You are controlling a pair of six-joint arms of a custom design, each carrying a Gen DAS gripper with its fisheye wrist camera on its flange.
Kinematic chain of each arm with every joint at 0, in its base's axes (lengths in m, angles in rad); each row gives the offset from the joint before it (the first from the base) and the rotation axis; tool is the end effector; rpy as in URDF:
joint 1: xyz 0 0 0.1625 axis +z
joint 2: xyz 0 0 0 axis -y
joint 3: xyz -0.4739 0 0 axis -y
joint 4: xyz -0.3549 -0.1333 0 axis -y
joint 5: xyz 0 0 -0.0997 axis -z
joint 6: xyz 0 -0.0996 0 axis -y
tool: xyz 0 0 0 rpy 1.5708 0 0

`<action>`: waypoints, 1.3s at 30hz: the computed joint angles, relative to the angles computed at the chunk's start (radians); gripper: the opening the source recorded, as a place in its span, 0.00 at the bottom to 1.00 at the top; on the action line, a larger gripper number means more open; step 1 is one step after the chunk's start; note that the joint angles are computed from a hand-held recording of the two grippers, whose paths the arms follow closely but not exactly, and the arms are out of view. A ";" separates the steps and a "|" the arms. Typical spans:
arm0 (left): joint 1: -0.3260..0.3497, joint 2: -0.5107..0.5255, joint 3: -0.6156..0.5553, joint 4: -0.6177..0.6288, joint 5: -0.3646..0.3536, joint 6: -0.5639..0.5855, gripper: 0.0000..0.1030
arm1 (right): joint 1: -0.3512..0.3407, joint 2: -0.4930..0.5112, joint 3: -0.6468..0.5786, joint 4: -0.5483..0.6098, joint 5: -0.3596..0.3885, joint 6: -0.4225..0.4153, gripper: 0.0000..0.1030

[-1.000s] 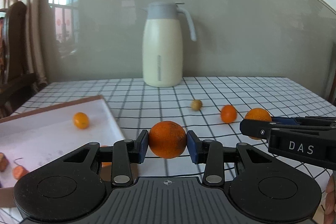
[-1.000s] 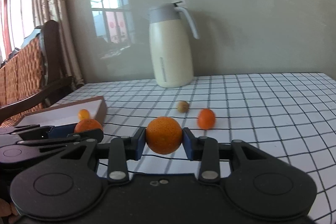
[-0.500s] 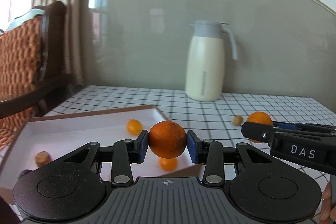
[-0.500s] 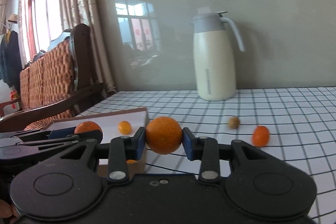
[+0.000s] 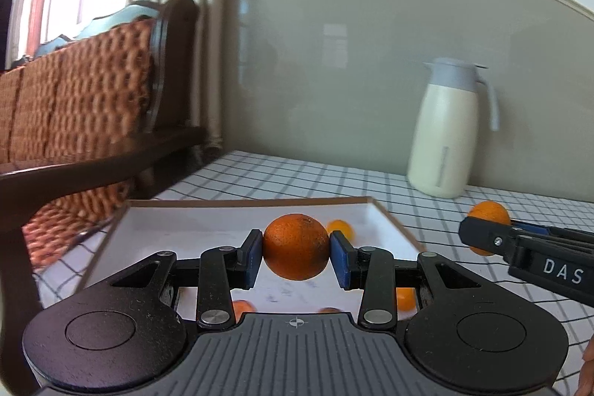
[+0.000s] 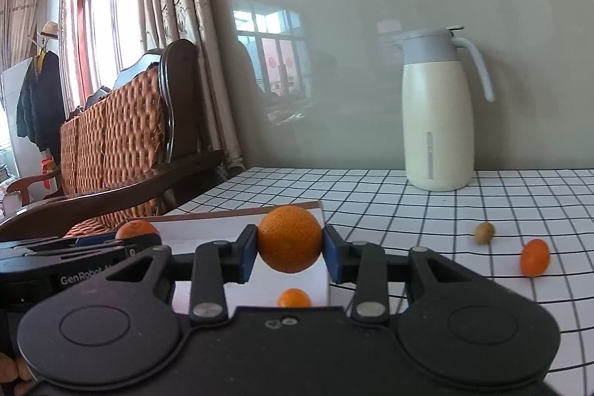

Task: Organize fruits
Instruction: 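Lift both held oranges and carry them over the box, then open both tools to drop the oranges into the box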

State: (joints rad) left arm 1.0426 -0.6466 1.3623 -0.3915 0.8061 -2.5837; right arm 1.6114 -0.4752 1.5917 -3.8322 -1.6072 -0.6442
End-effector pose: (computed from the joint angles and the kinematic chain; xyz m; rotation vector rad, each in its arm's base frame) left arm -0.1692 -0.6914 0.0977 0.5355 1.9998 -1.4178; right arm 0.1583 -0.7031 0.1101 0.7730 -2.2518 1.4519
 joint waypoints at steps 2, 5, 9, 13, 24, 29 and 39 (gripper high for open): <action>0.007 -0.006 0.001 -0.005 -0.007 -0.004 0.38 | 0.003 0.010 -0.014 0.008 0.001 0.003 0.28; 0.015 -0.011 0.002 -0.016 -0.017 -0.004 0.38 | 0.007 0.023 -0.032 0.016 0.002 0.006 0.28; 0.026 -0.022 0.012 -0.035 -0.028 -0.001 0.38 | 0.012 0.038 -0.053 0.029 0.002 0.010 0.28; 0.038 -0.025 0.002 -0.032 -0.039 -0.010 0.38 | 0.017 0.049 -0.076 0.043 0.002 0.017 0.28; 0.067 -0.013 -0.052 -0.031 -0.071 -0.021 0.38 | 0.024 0.090 -0.161 0.095 -0.030 0.034 0.28; 0.080 0.016 -0.113 -0.010 -0.093 -0.030 0.38 | 0.028 0.118 -0.224 0.143 -0.065 0.034 0.28; 0.099 0.075 -0.255 0.074 -0.168 -0.068 0.76 | 0.033 0.159 -0.285 0.070 -0.080 0.022 0.79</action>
